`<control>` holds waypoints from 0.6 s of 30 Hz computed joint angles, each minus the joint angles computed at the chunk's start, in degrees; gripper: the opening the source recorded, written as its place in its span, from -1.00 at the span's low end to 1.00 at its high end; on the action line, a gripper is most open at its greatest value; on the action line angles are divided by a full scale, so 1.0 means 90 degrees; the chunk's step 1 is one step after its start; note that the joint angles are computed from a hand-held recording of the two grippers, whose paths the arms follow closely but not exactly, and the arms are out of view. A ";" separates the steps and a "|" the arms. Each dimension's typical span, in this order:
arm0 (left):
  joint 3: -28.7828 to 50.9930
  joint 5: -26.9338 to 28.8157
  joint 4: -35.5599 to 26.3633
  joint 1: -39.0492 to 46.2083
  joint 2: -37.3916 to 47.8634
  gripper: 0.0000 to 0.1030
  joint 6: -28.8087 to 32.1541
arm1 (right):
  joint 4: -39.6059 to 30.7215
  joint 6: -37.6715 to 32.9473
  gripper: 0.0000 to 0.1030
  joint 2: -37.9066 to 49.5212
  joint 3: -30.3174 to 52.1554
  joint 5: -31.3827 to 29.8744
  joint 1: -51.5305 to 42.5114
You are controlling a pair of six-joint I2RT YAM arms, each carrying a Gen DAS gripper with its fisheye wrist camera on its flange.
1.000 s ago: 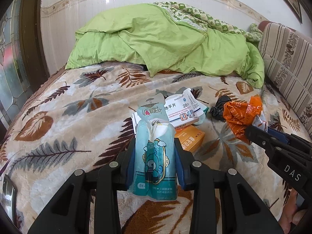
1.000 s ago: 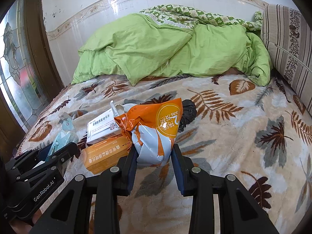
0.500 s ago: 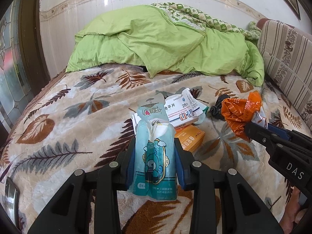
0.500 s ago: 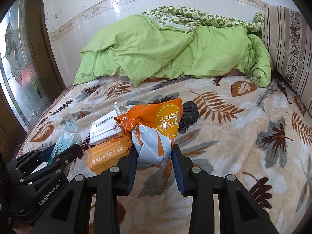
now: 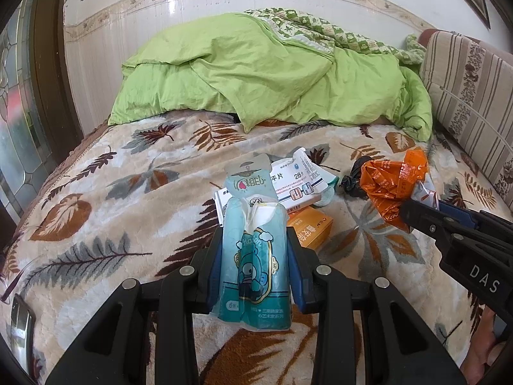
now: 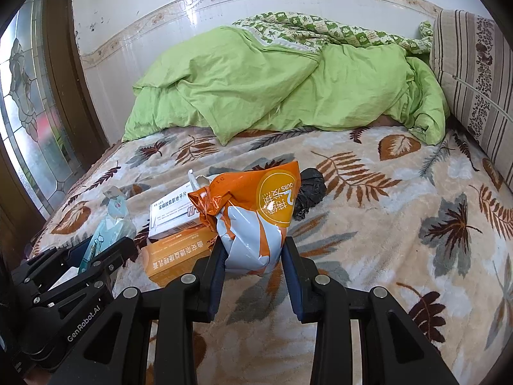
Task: Collect trash
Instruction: 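Hold the teal bag in the left gripper and orange bag in the right above the pile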
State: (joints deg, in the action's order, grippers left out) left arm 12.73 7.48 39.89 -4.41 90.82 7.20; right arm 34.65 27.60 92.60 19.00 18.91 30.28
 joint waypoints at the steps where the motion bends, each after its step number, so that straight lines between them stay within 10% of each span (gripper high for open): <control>1: 0.0003 0.0023 -0.0012 0.0029 -0.0018 -0.34 0.0028 | 0.0001 -0.0002 -0.30 -0.0010 -0.0008 0.0012 0.0005; 18: -0.0180 -0.0198 -0.0028 -0.0251 -0.0283 -0.34 -0.0071 | 0.0019 0.0001 -0.30 -0.0043 -0.0055 0.0034 0.0018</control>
